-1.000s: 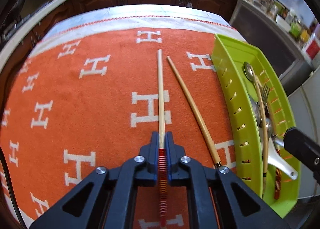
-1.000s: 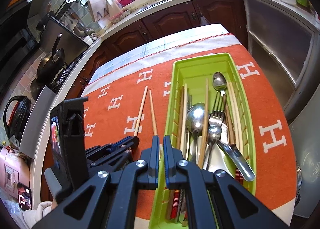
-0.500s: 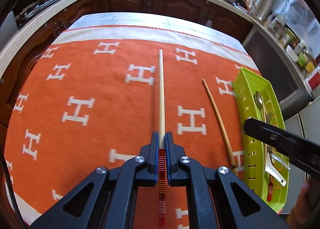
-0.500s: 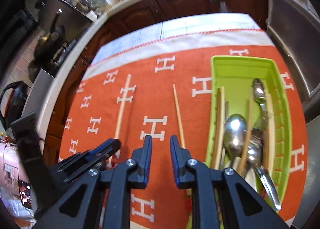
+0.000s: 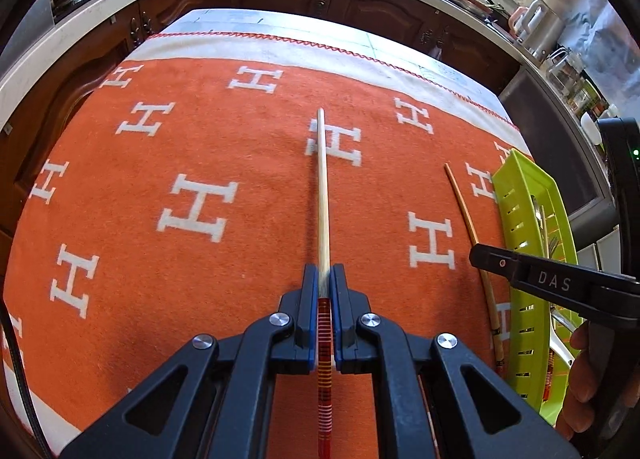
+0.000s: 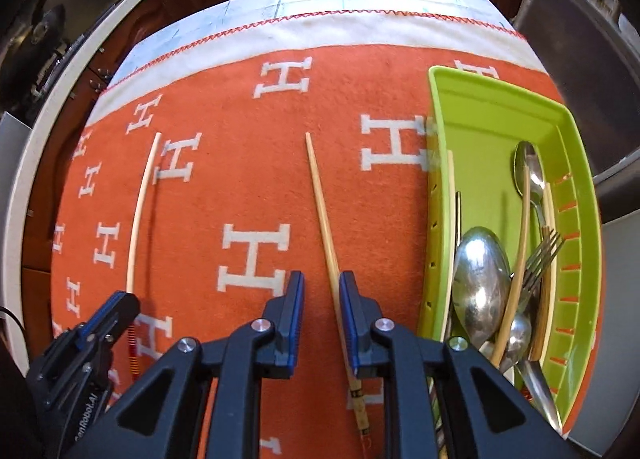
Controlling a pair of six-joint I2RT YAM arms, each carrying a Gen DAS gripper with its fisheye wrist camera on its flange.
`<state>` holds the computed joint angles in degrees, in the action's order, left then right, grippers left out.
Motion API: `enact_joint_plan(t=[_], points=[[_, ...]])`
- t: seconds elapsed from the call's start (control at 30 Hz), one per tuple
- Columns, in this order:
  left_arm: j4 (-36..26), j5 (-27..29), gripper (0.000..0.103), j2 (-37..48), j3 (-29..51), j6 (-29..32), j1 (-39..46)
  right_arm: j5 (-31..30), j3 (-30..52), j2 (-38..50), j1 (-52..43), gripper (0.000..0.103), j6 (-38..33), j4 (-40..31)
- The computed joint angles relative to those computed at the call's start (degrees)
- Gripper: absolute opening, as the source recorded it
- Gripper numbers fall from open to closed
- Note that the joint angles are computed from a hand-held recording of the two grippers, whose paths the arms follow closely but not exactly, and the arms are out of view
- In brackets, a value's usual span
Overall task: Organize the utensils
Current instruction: 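Grasp the last wooden chopstick with the right tool while the left tool holds its chopstick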
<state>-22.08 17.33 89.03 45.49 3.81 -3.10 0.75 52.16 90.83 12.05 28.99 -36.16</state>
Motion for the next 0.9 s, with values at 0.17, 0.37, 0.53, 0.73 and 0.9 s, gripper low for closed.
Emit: enact_joint_plan(t=[0.17, 0.37, 0.53, 0.73, 0.9], points=[[-0.14, 1.29, 0.004, 0.56, -0.15, 1.05, 0.76, 4.57, 3.14, 3.79, 2.64, 0.018, -0.78, -1.94], [0.59, 2.0, 0.004, 0.58, -0.86, 1.4, 0.97, 0.61, 5.59, 6.0, 2.78, 0.018, -2.83, -3.44], [1.12, 1.3, 0.004, 0.6, -1.44, 1.51, 0.89, -1.27, 4.5, 5.23, 4.63, 0.016, -1.87, -1.03], [3.3, -0.9, 0.015, 0.74, -2.85, 1.0, -0.27, -3.37, 0.94, 2.84, 3.53, 0.007, -0.27, 3.59], [6.54, -3.89, 0.022, 0.32, -4.5, 0.35, -2.37, -3.12, -4.17, -0.2, 3.53, 0.006, 3.36, 10.74]])
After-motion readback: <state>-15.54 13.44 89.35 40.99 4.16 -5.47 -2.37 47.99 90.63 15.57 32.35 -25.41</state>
